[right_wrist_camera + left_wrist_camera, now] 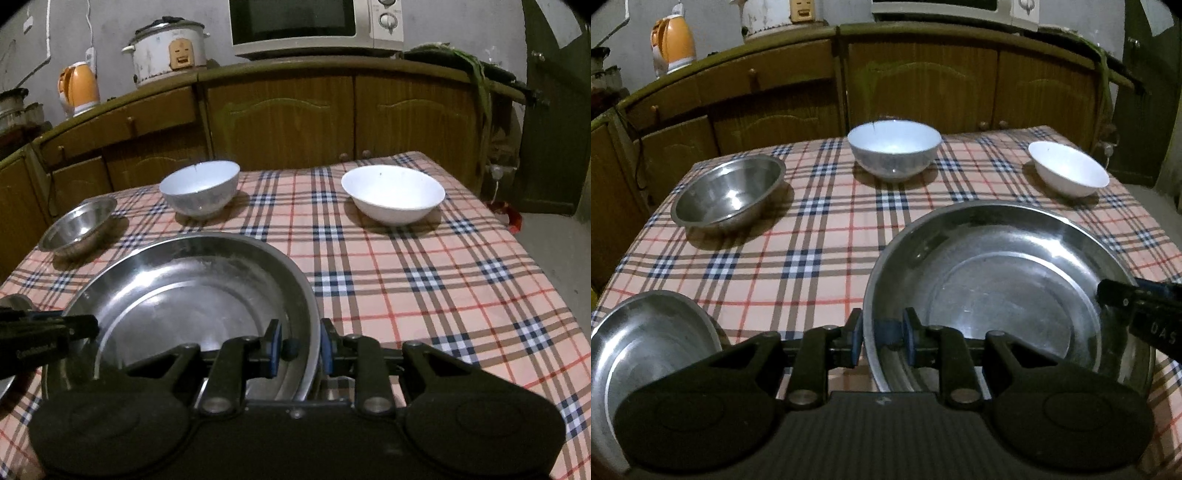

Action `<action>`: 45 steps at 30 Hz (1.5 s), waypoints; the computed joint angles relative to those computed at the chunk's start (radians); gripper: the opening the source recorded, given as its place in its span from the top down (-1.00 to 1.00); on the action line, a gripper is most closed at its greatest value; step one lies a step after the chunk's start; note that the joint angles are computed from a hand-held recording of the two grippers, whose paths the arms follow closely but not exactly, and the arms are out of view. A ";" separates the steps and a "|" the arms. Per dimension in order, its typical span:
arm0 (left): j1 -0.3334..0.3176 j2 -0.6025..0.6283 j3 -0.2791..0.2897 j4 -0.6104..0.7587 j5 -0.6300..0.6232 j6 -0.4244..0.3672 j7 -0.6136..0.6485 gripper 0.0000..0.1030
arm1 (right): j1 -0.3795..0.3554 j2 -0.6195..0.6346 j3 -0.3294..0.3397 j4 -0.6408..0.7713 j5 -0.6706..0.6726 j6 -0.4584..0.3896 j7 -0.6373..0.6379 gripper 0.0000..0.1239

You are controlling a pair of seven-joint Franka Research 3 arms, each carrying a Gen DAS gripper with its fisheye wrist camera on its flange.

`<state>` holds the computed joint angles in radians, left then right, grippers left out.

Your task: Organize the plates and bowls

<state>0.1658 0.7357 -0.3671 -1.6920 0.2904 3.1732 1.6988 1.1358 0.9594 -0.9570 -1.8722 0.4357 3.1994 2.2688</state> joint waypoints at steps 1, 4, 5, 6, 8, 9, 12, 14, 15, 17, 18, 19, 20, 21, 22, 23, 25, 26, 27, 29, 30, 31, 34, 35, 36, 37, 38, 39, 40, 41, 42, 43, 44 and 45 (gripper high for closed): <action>-0.005 0.003 0.005 0.004 0.001 -0.003 -0.001 0.55 | -0.005 0.001 0.005 0.004 -0.001 -0.003 -0.001 0.54; -0.017 0.012 0.017 0.016 -0.002 -0.015 -0.005 0.55 | -0.020 0.002 0.019 0.013 -0.009 -0.006 -0.004 0.54; -0.017 0.017 0.016 0.021 -0.004 -0.020 -0.004 0.55 | -0.022 0.002 0.021 0.015 -0.012 -0.009 -0.005 0.54; -0.020 0.019 0.019 0.022 -0.005 -0.020 -0.005 0.55 | -0.026 0.003 0.024 0.017 -0.015 -0.010 -0.005 0.54; -0.031 0.024 0.029 0.027 -0.007 -0.021 -0.009 0.54 | -0.035 0.005 0.032 0.023 -0.020 -0.014 -0.001 0.54; -0.032 0.028 0.031 0.030 -0.007 -0.023 -0.009 0.54 | -0.037 0.008 0.032 0.026 -0.023 -0.015 0.002 0.54; -0.035 0.040 0.029 0.045 -0.010 -0.034 -0.005 0.53 | -0.030 0.025 0.019 0.033 -0.033 -0.022 0.012 0.53; -0.042 0.042 0.036 0.045 -0.012 -0.024 -0.007 0.53 | -0.030 0.029 0.016 0.035 -0.042 -0.026 0.015 0.53; -0.042 0.043 0.036 0.046 -0.012 -0.022 -0.008 0.52 | -0.027 0.034 0.011 0.037 -0.048 -0.029 0.017 0.53; -0.038 0.049 0.030 0.052 -0.015 -0.028 -0.010 0.52 | -0.027 0.036 0.010 0.038 -0.057 -0.029 0.020 0.50; -0.035 0.051 0.026 0.054 -0.018 -0.032 -0.010 0.52 | -0.029 0.035 0.012 0.038 -0.060 -0.027 0.020 0.47; -0.037 0.052 0.029 0.054 -0.019 -0.029 -0.012 0.53 | -0.029 0.035 0.012 0.038 -0.062 -0.026 0.020 0.46; -0.042 0.049 0.036 0.048 -0.019 -0.021 -0.016 0.53 | -0.027 0.037 0.009 0.038 -0.064 -0.025 0.020 0.44; -0.046 0.048 0.041 0.045 -0.019 -0.014 -0.021 0.52 | -0.027 0.036 0.009 0.040 -0.066 -0.028 0.019 0.43; -0.046 0.050 0.042 0.044 -0.018 -0.009 -0.025 0.52 | -0.026 0.037 0.007 0.041 -0.068 -0.032 0.019 0.43; -0.045 0.052 0.040 0.046 -0.018 -0.010 -0.029 0.52 | -0.025 0.037 0.007 0.040 -0.069 -0.030 0.021 0.43; -0.041 0.054 0.036 0.047 -0.017 -0.013 -0.033 0.48 | -0.018 0.041 -0.002 0.037 -0.070 -0.036 0.025 0.42; -0.037 0.054 0.033 0.043 -0.016 0.000 -0.034 0.46 | -0.006 0.050 -0.016 0.034 -0.070 -0.041 0.033 0.41; -0.043 0.051 0.042 0.042 -0.015 0.004 -0.042 0.46 | 0.004 0.056 -0.028 0.029 -0.069 -0.041 0.042 0.40; -0.035 0.049 0.035 0.041 -0.012 -0.002 -0.047 0.45 | 0.027 0.067 -0.056 0.018 -0.067 -0.049 0.061 0.36; -0.032 0.046 0.032 0.040 -0.012 -0.004 -0.049 0.45 | 0.033 0.066 -0.062 0.012 -0.066 -0.045 0.067 0.36; -0.034 0.042 0.035 0.037 -0.011 -0.005 -0.052 0.42 | 0.039 0.062 -0.066 0.004 -0.065 -0.034 0.070 0.36; -0.031 0.022 0.037 0.023 -0.012 -0.001 -0.063 0.17 | 0.054 0.054 -0.078 -0.005 -0.060 -0.019 0.058 0.32; -0.023 0.018 0.030 0.016 -0.011 0.007 -0.064 0.15 | 0.062 0.056 -0.085 -0.006 -0.054 -0.018 0.053 0.27; -0.011 0.012 0.019 0.009 -0.008 0.012 -0.061 0.15 | 0.068 0.056 -0.089 -0.007 -0.049 -0.016 0.049 0.25; -0.004 0.005 0.014 0.002 -0.005 0.013 -0.061 0.14 | 0.071 0.050 -0.088 -0.008 -0.045 -0.010 0.042 0.25; -0.001 -0.003 0.012 -0.006 -0.003 0.016 -0.062 0.13 | 0.070 0.040 -0.084 -0.009 -0.042 -0.003 0.031 0.25; 0.007 -0.012 0.007 -0.017 -0.001 0.024 -0.063 0.10 | 0.072 0.030 -0.080 -0.011 -0.036 0.005 0.020 0.25; 0.021 -0.022 -0.005 -0.029 0.001 0.028 -0.063 0.05 | 0.074 0.023 -0.077 -0.012 -0.030 0.014 0.008 0.25; 0.031 -0.028 -0.013 -0.037 0.002 0.033 -0.065 0.02 | 0.076 0.016 -0.074 -0.012 -0.023 0.020 -0.007 0.25; 0.040 -0.039 -0.018 -0.048 0.003 0.038 -0.068 -0.01 | 0.076 0.007 -0.069 -0.010 -0.017 0.025 -0.022 0.24; 0.051 -0.047 -0.027 -0.058 0.007 0.042 -0.068 -0.01 | 0.079 0.001 -0.066 -0.009 -0.008 0.028 -0.035 0.24; 0.058 -0.055 -0.030 -0.067 0.011 0.048 -0.070 -0.01 | 0.080 -0.004 -0.062 -0.005 0.000 0.030 -0.047 0.23; 0.060 -0.067 -0.026 -0.078 0.013 0.054 -0.076 -0.01 | 0.081 -0.009 -0.059 -0.004 0.008 0.035 -0.059 0.23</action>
